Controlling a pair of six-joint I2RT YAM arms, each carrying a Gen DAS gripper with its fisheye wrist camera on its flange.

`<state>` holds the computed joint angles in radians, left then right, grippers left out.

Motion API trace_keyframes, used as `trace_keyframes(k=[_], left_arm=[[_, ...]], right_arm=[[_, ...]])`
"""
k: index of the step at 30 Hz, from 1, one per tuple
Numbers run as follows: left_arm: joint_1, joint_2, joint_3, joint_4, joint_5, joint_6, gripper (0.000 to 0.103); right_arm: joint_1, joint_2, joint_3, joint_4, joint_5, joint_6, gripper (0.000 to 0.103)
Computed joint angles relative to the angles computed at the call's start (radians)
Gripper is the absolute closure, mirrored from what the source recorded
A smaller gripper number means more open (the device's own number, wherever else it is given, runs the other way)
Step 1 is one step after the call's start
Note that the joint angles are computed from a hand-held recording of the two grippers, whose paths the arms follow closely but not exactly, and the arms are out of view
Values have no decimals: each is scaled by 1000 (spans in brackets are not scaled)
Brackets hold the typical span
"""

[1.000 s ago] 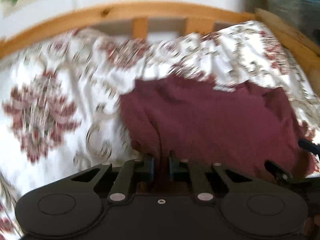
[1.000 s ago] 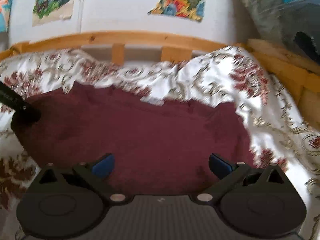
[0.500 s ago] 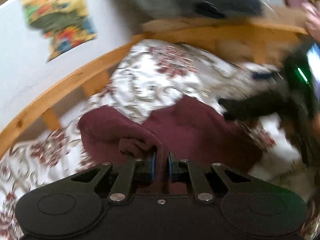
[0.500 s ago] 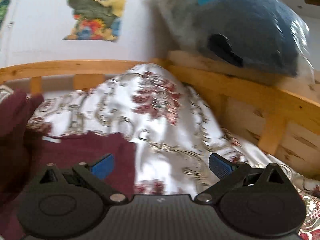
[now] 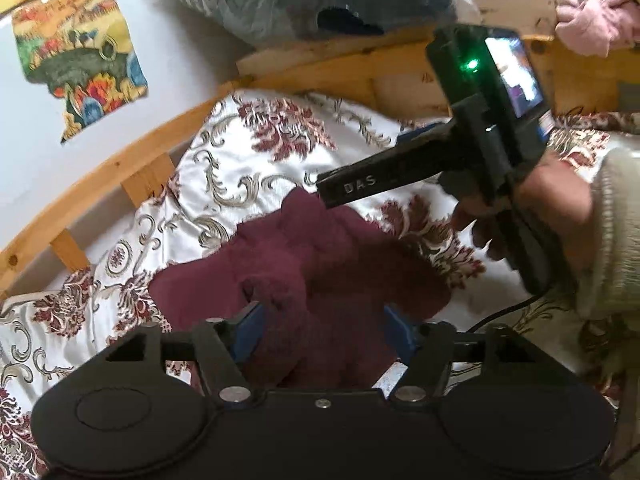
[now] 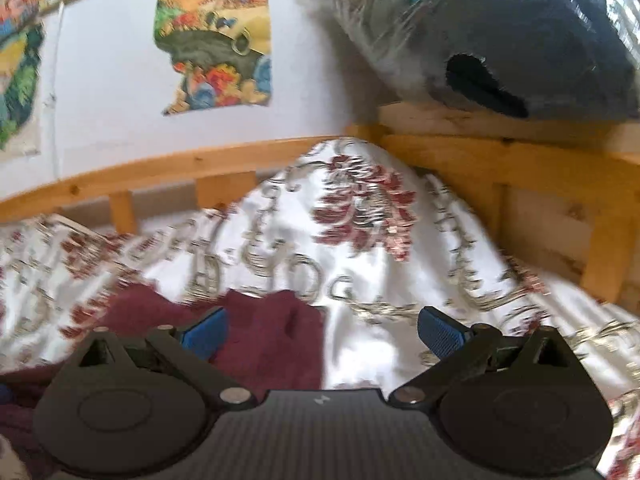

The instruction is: Fold small clothes

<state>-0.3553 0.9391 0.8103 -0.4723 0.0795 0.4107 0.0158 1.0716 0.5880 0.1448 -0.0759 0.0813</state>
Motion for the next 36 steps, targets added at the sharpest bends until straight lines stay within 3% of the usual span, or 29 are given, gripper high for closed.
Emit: trace_keyframes(k=[5,8,14,19,25,29,33,35,36], left_arm=[[37,-75,-61,34,-52,-22,15],[58,-60,-72,30,-132,-43,14],[134,-27,-79,-10,-123,-107,15],[151,34,-73,20,-111,-46,28],[119,42,-105,86,-143,54,61],[122,37,-110,88,-142,72,66],[137,35,-112,81,-128,72,68],[141,35,-114,82,-123,78,68],[141,35,-114,83,-122,85,68]], right_arm=[[-57,11,18,-22,-255,82,0],[-57,31,29,-24,-367,96,0],[-20,153,113,-135,-487,136,4],[-11,242,129,-99,-488,252,15],[26,279,129,-67,-445,268,35],[2,300,139,-74,-473,326,36],[-18,300,150,-91,-462,341,30],[7,308,180,-145,-396,299,38],[30,313,195,-175,-344,268,47]])
